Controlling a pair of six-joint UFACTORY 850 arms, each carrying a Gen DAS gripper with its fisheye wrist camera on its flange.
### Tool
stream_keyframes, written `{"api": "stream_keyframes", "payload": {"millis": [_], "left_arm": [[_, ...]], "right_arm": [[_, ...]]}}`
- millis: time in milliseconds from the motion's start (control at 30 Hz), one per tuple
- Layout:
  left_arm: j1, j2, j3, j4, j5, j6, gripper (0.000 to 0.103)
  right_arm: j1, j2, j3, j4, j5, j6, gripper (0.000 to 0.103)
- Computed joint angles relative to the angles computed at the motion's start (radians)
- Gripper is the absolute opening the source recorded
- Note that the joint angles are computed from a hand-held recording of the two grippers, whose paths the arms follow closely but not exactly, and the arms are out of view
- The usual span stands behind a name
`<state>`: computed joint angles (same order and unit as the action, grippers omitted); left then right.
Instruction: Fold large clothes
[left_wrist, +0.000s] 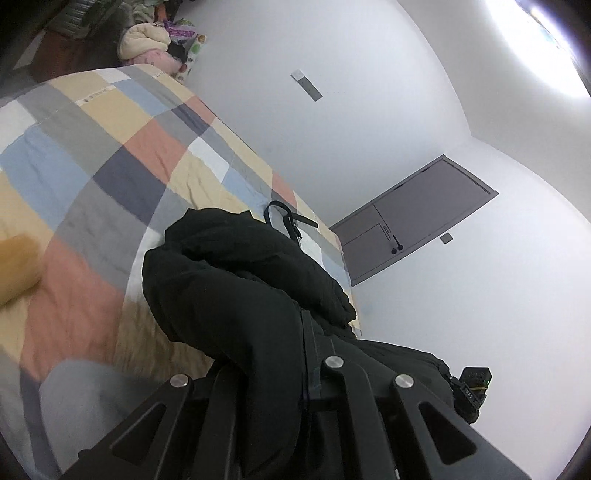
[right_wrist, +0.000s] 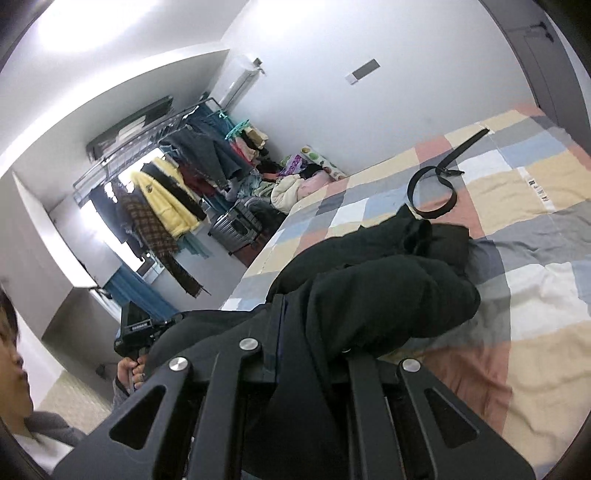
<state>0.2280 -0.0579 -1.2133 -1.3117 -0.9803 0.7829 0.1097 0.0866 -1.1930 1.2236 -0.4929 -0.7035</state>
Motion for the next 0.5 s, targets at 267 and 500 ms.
{"api": "stream_keyframes", "payload": {"millis": [267,500], "left_arm": [[0.032,0.09,0.049,0.022,-0.017,-0.018,0.006],[-0.011,-0.058,-0.153,0.051,-0.009,-0.094,0.006]], "right_arm": [[0.031,0.083,0.041,-0.073,0.047,0.085,0.011],[-0.004,-0.038,-0.099,-0.21,0.058,0.189,0.011]]}}
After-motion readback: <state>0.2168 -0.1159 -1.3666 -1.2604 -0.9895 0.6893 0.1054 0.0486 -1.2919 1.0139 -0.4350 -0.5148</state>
